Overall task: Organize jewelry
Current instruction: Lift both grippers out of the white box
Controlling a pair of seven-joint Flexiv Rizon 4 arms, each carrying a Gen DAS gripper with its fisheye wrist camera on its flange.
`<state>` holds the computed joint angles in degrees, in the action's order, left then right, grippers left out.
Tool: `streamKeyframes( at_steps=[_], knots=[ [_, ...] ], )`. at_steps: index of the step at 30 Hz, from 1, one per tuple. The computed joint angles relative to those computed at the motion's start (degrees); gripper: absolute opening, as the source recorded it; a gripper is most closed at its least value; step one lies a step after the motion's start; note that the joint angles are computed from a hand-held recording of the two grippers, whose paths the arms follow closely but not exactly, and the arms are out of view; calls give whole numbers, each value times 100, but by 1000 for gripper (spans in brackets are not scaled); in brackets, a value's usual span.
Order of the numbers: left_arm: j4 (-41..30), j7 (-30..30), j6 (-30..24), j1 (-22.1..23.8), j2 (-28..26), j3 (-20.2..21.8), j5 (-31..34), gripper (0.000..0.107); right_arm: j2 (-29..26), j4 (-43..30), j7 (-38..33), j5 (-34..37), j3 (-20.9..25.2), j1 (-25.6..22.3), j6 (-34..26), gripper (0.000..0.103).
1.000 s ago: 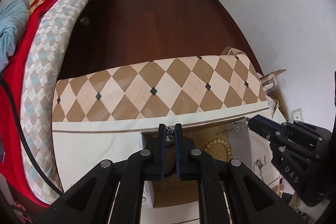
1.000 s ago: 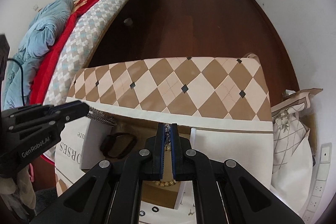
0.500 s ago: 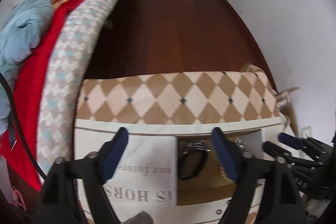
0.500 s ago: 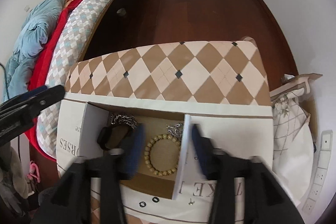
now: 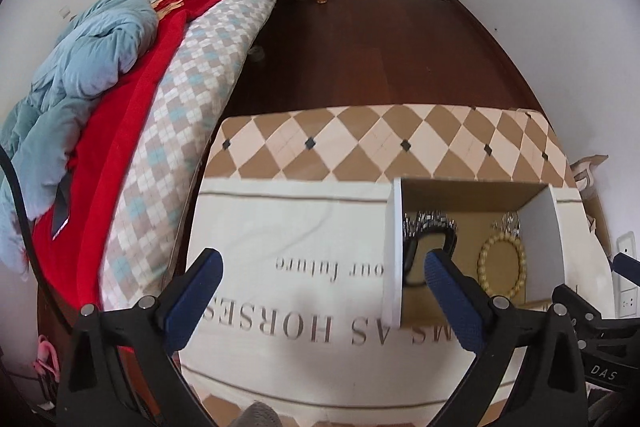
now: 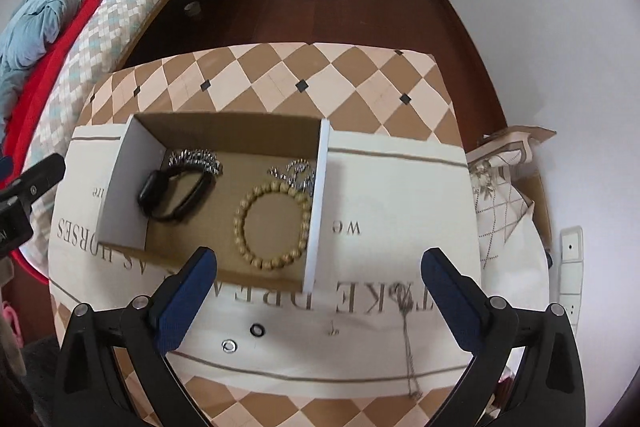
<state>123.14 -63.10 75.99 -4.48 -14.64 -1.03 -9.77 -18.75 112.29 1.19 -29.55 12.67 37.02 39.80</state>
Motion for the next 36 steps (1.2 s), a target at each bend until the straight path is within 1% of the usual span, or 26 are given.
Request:
streamKeyframes(
  at_steps=[7, 12, 16, 22, 29, 33, 36],
  knots=[
    [550, 361, 264, 147, 424, -128, -418, 103, 219, 133, 554, -277, 48, 176, -63, 103],
    [953, 950, 443, 196, 822, -248, -1093, 103, 404, 135, 881, -537, 136, 303, -292, 103],
    [1237, 1513, 558, 68, 1166, -229, -1780, 103, 533, 94, 1073, -721, 227, 407, -574, 103],
    [1510, 2152, 545, -300, 1634, 28, -2515, 103, 761, 24, 1313, -981, 382, 568, -1017, 103],
    [1660, 2402, 206, -545, 2160, 364, -2690, 103, 1004, -104, 1518, -1242, 572, 754, -1639, 103],
    [1744, 2518, 146, -689, 2444, 499, -2814, 103, 1113, -145, 1616, -1342, 663, 824, -1816, 103],
    [1806, 2505, 151, -774, 2607, 568, -2859, 103, 1232, -76, 1776, -1398, 722, 830, -1733, 103]
  ],
)
